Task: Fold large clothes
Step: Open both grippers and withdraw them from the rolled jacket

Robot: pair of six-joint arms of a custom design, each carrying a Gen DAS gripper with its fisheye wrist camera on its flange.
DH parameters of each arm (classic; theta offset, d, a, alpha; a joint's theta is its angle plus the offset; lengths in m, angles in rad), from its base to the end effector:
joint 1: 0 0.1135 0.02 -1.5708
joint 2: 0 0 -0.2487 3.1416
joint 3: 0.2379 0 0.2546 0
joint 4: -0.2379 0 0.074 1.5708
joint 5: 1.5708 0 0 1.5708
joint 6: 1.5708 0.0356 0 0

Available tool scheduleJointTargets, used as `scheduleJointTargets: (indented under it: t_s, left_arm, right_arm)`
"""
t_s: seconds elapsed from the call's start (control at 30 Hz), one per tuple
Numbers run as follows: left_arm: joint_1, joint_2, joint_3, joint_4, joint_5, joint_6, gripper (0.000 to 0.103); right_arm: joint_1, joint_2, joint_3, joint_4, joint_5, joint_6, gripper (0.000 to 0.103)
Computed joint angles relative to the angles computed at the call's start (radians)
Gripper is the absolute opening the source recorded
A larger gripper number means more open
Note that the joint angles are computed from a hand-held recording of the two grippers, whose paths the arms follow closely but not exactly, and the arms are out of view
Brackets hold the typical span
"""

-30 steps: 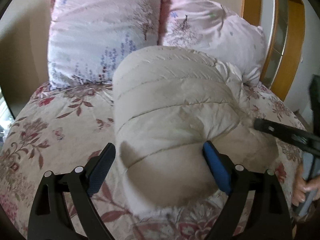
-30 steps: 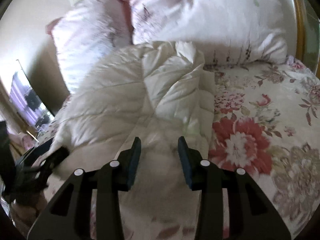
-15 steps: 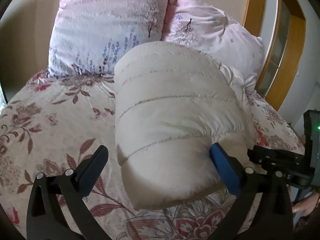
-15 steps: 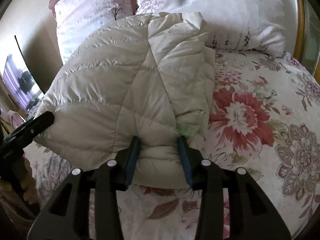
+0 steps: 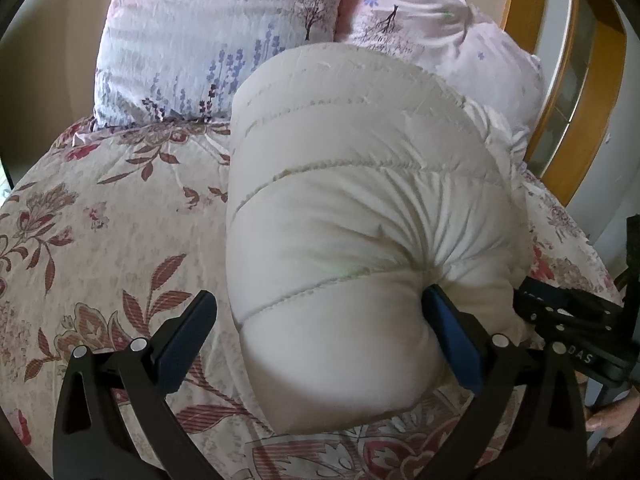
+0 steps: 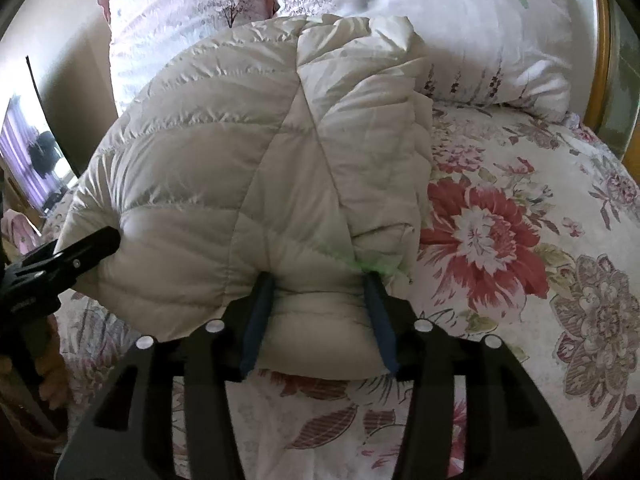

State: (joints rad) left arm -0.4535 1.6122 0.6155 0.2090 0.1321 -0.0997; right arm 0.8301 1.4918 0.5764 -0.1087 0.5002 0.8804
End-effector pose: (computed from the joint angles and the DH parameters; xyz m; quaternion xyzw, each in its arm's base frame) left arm 0.2606 -0.1322 0.1094 0.1871 0.9035 -0.1627 0.3497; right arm 0.1836 0.1755 0.1119 0.0903 0.9309 0.0411 0.3515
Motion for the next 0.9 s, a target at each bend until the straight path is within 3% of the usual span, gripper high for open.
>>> scheduleJointTargets:
  t_s: [0.03, 0.07, 0.1, 0.13, 0.2, 0.37, 0.57, 0.67, 0.77, 0.9]
  left_arm:
    - [-0.004, 0.003, 0.004, -0.006, -0.008, 0.001, 0.102]
    - [-0.009, 0.006, 0.009, -0.012, -0.024, 0.000, 0.102]
    - [-0.013, 0.009, 0.013, -0.018, -0.034, -0.001, 0.102]
    - [-0.014, 0.012, 0.016, -0.021, -0.035, -0.001, 0.102]
    - [-0.009, 0.010, 0.015, -0.021, -0.028, -0.002, 0.102]
    - [0.000, -0.017, -0.012, 0.008, -0.016, -0.010, 0.102]
    - [0.012, -0.165, -0.117, 0.036, -0.026, -0.028, 0.102]
    - [0.024, -0.292, -0.185, -0.039, 0.001, -0.025, 0.102]
    - [-0.023, -0.397, -0.219, -0.167, -0.128, -0.033, 0.102]
    - [-0.056, -0.459, -0.233, -0.284, -0.211, -0.045, 0.102]
  right_arm:
    - [0.002, 0.011, 0.013, -0.022, 0.013, 0.013, 0.064]
    - [-0.002, 0.043, 0.052, -0.091, 0.033, 0.055, 0.099]
    - [-0.019, 0.059, 0.064, -0.119, 0.028, 0.077, 0.101]
    - [-0.062, 0.034, 0.025, -0.062, -0.051, 0.074, 0.101]
    - [-0.073, -0.004, -0.011, -0.032, -0.065, 0.073, 0.101]
    - [0.031, -0.081, 0.011, -0.170, 0.112, 0.163, 0.101]
    - [0.149, -0.160, 0.055, -0.392, 0.200, 0.312, 0.101]
    - [0.204, -0.256, 0.000, -0.379, 0.185, 0.348, 0.101]
    - [0.241, -0.289, -0.029, -0.349, 0.157, 0.378, 0.101]
    - [0.297, -0.225, 0.003, -0.357, 0.154, 0.419, 0.101]
